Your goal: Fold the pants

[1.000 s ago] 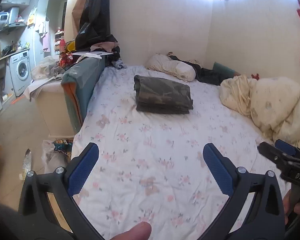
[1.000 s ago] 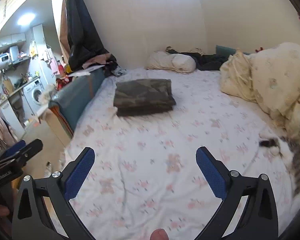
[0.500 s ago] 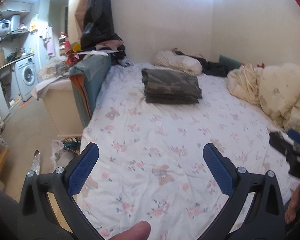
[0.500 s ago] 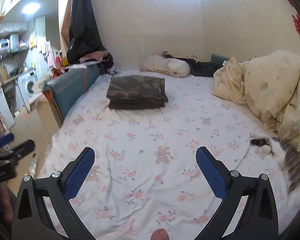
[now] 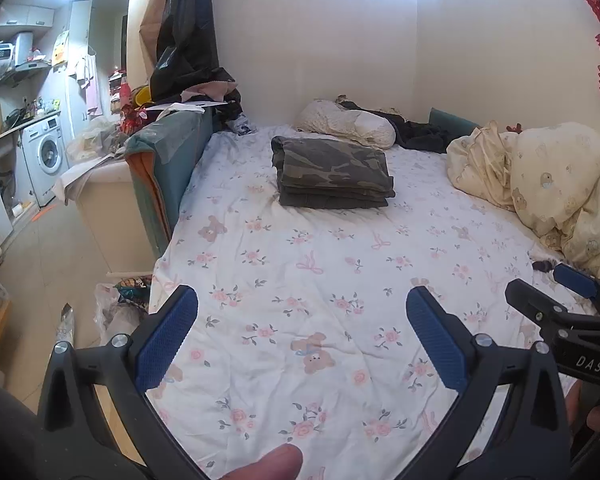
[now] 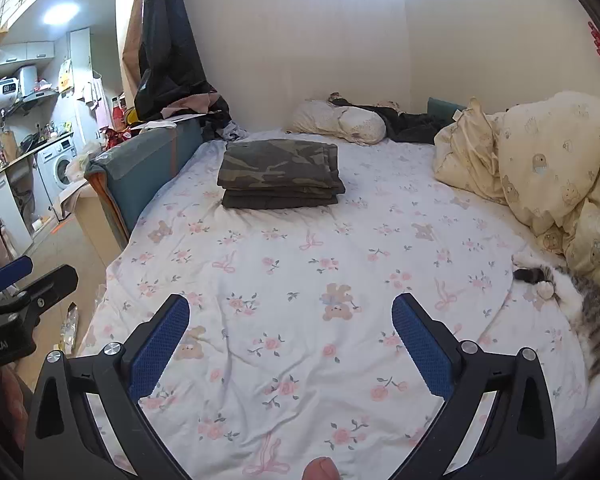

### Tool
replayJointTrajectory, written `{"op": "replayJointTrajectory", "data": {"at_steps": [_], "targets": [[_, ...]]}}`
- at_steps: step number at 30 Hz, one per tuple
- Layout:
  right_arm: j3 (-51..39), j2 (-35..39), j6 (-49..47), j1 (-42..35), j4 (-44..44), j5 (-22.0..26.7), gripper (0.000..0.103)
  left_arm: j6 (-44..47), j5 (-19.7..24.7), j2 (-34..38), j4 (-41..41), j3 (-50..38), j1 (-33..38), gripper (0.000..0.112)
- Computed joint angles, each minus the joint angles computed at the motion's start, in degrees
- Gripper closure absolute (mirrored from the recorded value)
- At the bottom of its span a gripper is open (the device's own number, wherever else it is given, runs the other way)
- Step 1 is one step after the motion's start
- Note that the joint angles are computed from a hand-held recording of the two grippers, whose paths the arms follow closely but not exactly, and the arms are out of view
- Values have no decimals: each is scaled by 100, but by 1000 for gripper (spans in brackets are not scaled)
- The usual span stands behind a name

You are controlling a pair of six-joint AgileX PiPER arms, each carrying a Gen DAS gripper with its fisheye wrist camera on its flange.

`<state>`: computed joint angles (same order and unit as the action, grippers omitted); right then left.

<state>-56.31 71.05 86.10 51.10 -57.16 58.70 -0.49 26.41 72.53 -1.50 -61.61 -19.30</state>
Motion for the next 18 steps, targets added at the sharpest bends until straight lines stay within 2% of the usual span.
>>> {"op": "replayJointTrajectory", "data": {"at_steps": [18], "targets": [[57,-28,98,69,-157,114,0,101,-16,-93,-98,36,48,10]]}}
